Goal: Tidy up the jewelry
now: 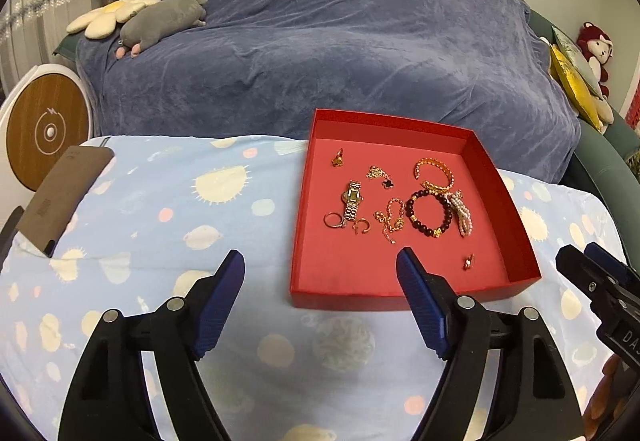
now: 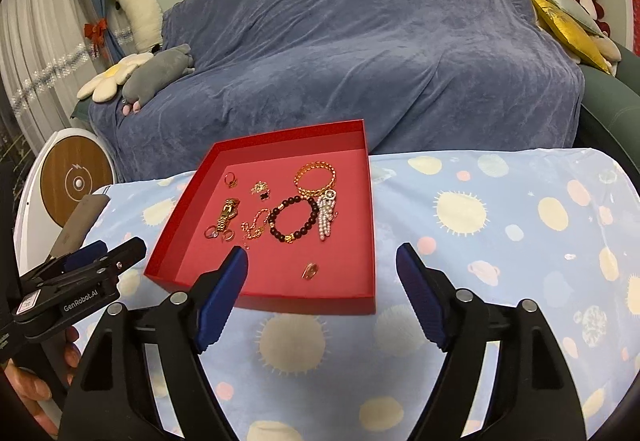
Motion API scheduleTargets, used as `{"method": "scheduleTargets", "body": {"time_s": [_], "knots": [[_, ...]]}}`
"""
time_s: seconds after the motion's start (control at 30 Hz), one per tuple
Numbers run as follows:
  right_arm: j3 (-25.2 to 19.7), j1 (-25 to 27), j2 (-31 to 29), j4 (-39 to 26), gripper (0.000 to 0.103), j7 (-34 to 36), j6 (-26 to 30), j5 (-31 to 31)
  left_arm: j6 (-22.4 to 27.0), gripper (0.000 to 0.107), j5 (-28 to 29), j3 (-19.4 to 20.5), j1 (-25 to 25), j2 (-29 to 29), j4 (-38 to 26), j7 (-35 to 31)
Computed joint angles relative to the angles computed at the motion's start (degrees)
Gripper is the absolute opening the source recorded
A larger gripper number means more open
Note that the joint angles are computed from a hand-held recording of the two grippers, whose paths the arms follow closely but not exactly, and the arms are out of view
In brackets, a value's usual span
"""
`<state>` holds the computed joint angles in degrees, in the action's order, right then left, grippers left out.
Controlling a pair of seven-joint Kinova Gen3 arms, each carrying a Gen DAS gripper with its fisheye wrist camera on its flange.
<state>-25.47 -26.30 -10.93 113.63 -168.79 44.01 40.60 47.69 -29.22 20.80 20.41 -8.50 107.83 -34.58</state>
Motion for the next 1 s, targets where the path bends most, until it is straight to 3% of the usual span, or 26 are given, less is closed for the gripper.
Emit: {"method": "scheduleTargets", "body": {"time_s": [0.33,0.5,0.7,0.83,1.0], "knots": [[-8.8,-3.0,-2.5,1.4,0.091,-9.7,10.0,3.3,6.0,0.081,-0.3,6.0,0.7,-4.7,2.7,5.4],[-9.8,-4.7,-3.5,2.8,0.094,-13.7,11.3,2.0,8.7,0.084,-1.1,9.1,1.0,-5.5,3.0,7.4],[-13.3,-7.8,0.0,2.1,0.098,-16.2,17.7,6.4,10.9,0.091,-4.3,12.7,1.6,-5.4,3.1,9.4],[-11.5,-10.5,0.8,2.2,0.098,-16.9,18.7,7.1,13.4,0.091,-7.2,13.9,3.2,-3.5,2.9,10.9],[-8.3,-13.5,1.7,2.6,0.098,-17.9,18.4,7.3,14.3,0.091,-7.9,11.7,6.3,-2.0,2.8,12.2]]}}
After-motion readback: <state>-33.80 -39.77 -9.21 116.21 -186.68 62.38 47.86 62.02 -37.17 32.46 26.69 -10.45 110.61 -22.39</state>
